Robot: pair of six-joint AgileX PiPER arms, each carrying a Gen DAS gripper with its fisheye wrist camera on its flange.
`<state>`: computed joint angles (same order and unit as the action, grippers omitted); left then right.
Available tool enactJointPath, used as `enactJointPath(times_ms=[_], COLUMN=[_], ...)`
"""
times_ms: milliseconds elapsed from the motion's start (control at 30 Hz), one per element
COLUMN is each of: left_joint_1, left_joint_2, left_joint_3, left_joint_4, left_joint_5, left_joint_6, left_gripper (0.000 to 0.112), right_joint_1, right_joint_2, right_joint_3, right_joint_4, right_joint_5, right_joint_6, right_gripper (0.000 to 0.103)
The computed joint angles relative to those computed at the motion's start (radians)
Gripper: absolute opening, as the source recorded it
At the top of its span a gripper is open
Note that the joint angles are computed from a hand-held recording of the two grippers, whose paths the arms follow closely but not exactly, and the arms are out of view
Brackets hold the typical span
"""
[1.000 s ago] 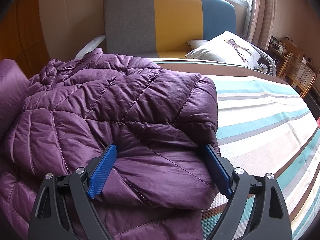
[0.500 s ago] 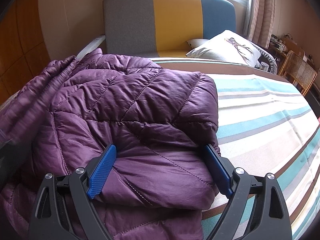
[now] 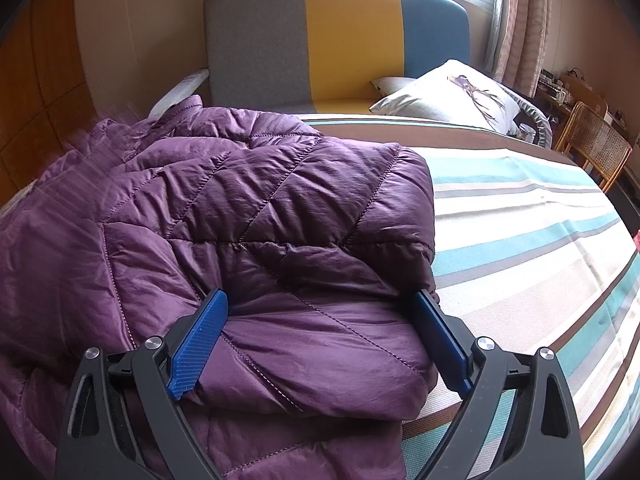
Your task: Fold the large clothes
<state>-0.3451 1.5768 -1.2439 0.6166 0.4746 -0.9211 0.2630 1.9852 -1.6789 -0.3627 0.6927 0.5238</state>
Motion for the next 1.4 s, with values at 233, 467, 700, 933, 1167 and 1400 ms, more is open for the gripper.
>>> enactJointPath(times_ms=[233, 467, 700, 933, 1167, 1400], left_joint_1=[0.127, 0.182, 0.165, 0.209, 0.119, 0.105], left_joint_2=[0.017, 0.074, 0.010, 0.045, 0.092, 0.417], left_joint_3=[0.048, 0.049, 0.141, 0.097, -0.091, -0.473], left_joint_4=[0.082, -0.021, 0.055, -0.156, 0.063, -0.010], left_joint_5=[0.073, 0.047, -0.020, 0.011, 0.200, 0.396], left_joint_6=[-0.194, -0.154, -0.271, -0.094, -0.151, 0.150], left_gripper=[0.101, 0.101, 0.101, 0.101, 0.101, 0.101], right_joint_1=[0.000, 0.149, 0.189, 0.106, 0.151, 0.150], right_joint_2=[-0.083, -0.123, 0.173, 0.214, 0.079, 0.309], right_joint_3=[0.032, -0.024, -0.414, -0.440, -0.305, -0.599], right_joint_4=[-0.049, -0.002, -0.107, -0.004, -0.031, -0.036], right_joint_5=[0.003, -0.019, 0.264, 0.276, 0.139, 0.298], right_joint_6=[0.099, -0.025, -0.053, -0.072, -0.062, -0.138], right_gripper=[0.094, 0.100, 0.100, 0.100, 0.100, 0.100])
